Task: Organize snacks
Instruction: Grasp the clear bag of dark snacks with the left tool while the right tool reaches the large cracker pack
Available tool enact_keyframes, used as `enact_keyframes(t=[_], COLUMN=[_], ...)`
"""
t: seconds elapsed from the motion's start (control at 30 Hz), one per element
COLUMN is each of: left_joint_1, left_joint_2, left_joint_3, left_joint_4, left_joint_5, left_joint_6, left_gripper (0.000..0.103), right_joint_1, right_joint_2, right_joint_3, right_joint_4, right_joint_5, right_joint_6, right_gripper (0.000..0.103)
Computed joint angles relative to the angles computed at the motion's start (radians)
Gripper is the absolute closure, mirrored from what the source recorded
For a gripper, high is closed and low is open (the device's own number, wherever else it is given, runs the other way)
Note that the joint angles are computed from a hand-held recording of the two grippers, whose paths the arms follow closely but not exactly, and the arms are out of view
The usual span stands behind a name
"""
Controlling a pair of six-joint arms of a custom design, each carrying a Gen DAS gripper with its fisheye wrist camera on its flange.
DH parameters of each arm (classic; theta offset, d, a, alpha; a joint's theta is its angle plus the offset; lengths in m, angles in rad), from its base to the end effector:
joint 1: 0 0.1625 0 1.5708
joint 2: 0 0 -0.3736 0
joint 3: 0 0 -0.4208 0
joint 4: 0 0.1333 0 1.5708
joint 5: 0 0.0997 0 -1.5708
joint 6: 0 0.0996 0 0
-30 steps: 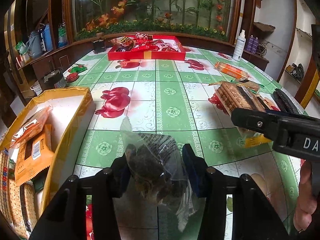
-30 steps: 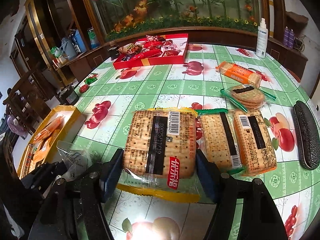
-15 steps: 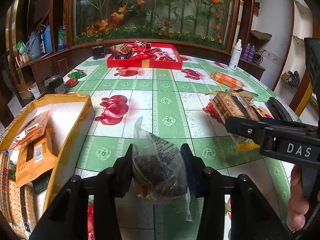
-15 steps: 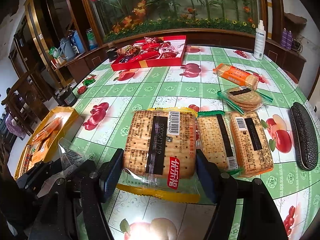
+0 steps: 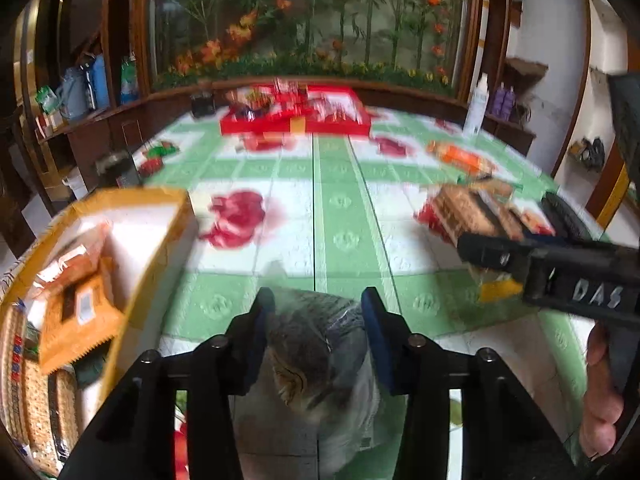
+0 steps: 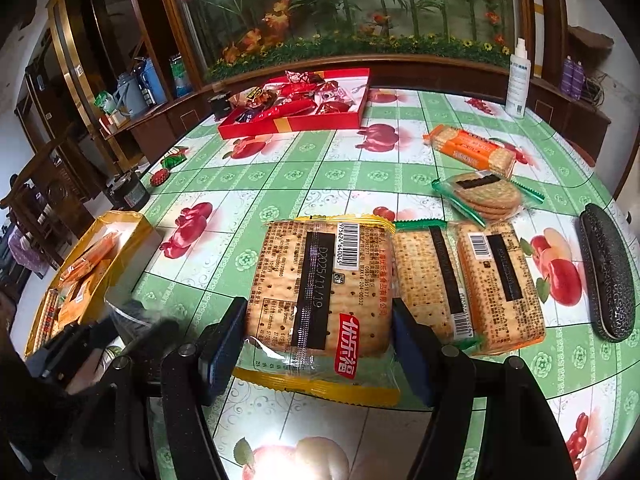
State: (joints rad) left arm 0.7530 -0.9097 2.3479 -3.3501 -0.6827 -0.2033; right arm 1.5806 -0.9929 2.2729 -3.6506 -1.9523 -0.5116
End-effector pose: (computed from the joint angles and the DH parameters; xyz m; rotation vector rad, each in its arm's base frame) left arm -0.1479 -0.4272 0.0144 0.5314 2.3166 -0.9066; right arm 0.1007 -0.4595 0.0794 0.4373 -2.4134 0.8837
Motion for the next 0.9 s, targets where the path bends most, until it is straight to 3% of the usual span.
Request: enact_keyframes(t=[0.07,0.17,0.2,0.47,0.9], left_joint_1=[0.015,0.009,0.007,-0.038,-0.053], left_joint_2=[-0.016,-0.015,-0.016,0.027,0.049], left_joint_3=[-0.004,0.003,0.006,0.021,0.014], left_joint_4=[0.073,0.096,0.096,-0.063,-0.092], left_joint_5=[-0.033,-0.024,-0.027,0.04,0.105], left_joint_6=[-0.037,-0.051,-0.052,-0.005,0.005], left_gripper=[0.051,0.051,0.056,0.064,0.065], right_joint_1=[0.001,0.001,0.001,0.002,0.015], right_joint_2=[0.0,-0.007,-0.007,-0.018,0.0], right_joint_3=[-0.002,0.004,0.006,0.025,0.021], right_joint_4=[0.002,-0.001,-0.006,-0.025,-0.024], right_joint_5=[-0.005,0.005,0.007,0.033,0.025], right_joint_6=[-0.003,-0.006,-0.008,-0.013,-0.034], right_gripper=[0.029,0.029,0.029,0.029,0.029])
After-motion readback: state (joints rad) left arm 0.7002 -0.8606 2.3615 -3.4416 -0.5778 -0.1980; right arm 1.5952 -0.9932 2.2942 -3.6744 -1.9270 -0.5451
